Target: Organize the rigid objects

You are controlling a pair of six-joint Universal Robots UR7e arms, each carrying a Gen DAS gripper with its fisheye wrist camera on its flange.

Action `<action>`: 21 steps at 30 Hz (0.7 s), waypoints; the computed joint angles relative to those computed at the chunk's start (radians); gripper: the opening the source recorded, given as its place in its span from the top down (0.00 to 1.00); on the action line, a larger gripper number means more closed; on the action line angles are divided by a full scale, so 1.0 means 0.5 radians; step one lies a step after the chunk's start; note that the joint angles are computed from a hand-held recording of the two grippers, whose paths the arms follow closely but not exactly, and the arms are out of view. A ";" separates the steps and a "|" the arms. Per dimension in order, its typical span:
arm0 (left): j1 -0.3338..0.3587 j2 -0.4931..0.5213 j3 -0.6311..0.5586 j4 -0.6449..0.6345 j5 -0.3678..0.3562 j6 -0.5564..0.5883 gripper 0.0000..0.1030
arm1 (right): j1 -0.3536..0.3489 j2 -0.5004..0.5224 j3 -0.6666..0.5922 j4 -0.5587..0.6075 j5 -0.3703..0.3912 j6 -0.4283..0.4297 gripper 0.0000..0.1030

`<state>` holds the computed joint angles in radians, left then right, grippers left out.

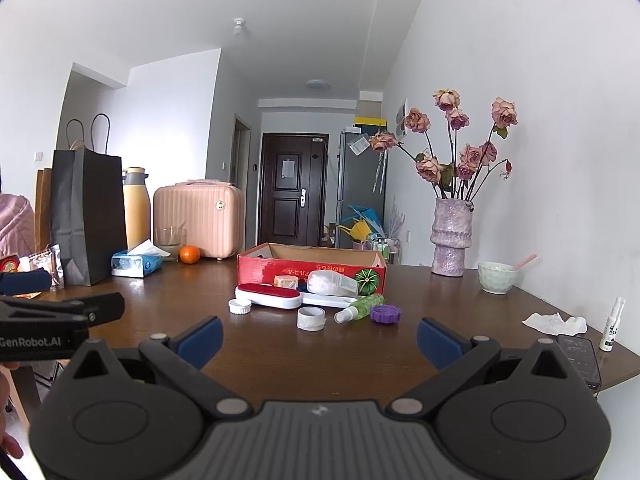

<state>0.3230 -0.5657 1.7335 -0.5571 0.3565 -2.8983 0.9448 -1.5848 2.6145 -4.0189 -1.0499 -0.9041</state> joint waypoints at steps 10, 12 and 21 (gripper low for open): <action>0.002 -0.001 -0.001 -0.005 0.001 0.012 0.00 | -0.008 -0.003 0.006 -0.004 0.001 0.004 0.00; 0.000 0.001 -0.004 0.004 -0.002 0.000 0.00 | -0.007 -0.006 0.004 0.011 -0.006 0.002 0.00; -0.006 0.001 -0.004 -0.012 -0.021 0.023 0.00 | 0.007 -0.007 -0.010 0.030 -0.028 0.009 0.00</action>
